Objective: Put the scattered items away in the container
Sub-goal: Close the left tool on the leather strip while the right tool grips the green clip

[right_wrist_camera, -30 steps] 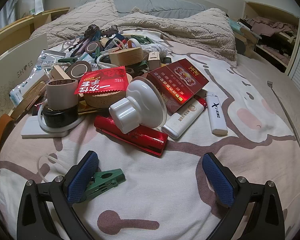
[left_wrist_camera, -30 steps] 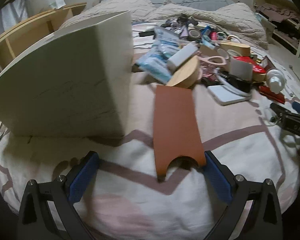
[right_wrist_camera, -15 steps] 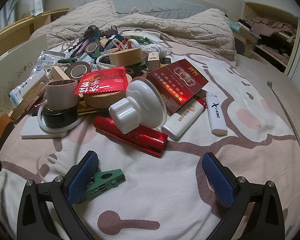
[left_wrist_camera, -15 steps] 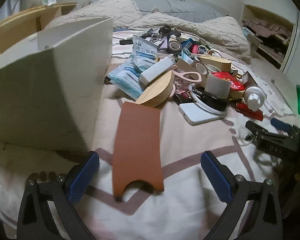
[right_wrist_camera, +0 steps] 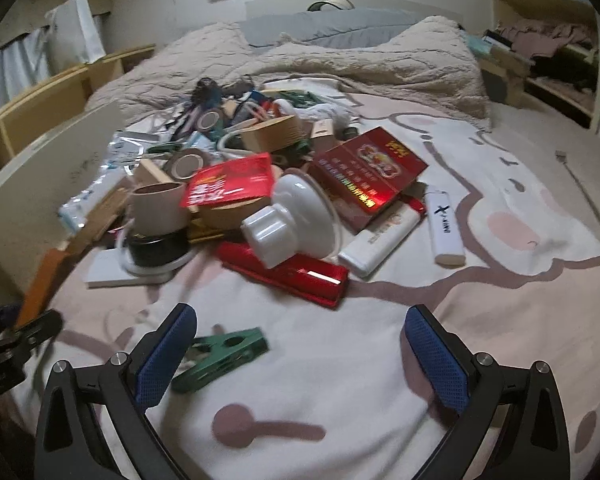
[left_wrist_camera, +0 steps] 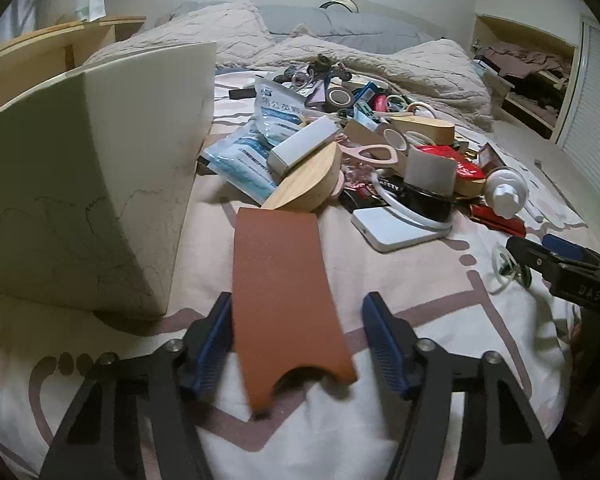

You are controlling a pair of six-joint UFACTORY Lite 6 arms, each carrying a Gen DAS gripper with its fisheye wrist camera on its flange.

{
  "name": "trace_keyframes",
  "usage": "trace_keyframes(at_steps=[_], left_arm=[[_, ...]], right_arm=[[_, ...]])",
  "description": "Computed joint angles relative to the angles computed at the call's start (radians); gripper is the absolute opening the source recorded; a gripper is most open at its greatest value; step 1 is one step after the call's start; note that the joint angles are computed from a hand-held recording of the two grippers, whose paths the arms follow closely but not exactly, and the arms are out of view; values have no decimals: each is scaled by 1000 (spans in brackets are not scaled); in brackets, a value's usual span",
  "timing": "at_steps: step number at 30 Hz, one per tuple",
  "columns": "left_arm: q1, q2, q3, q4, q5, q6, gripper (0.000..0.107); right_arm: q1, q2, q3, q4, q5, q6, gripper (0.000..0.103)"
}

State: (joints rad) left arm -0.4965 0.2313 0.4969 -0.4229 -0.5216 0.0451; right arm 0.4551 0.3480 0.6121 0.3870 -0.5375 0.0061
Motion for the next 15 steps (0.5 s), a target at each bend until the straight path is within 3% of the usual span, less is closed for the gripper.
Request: trace_keyframes(at_steps=[11, 15], left_arm=[[94, -91, -74, 338, 26, -279, 55], [107, -116, -87, 416, 45, -345, 55]], right_arm=[[109, -70, -37, 196, -12, -246, 103], [56, -151, -80, 13, 43, -136, 103]])
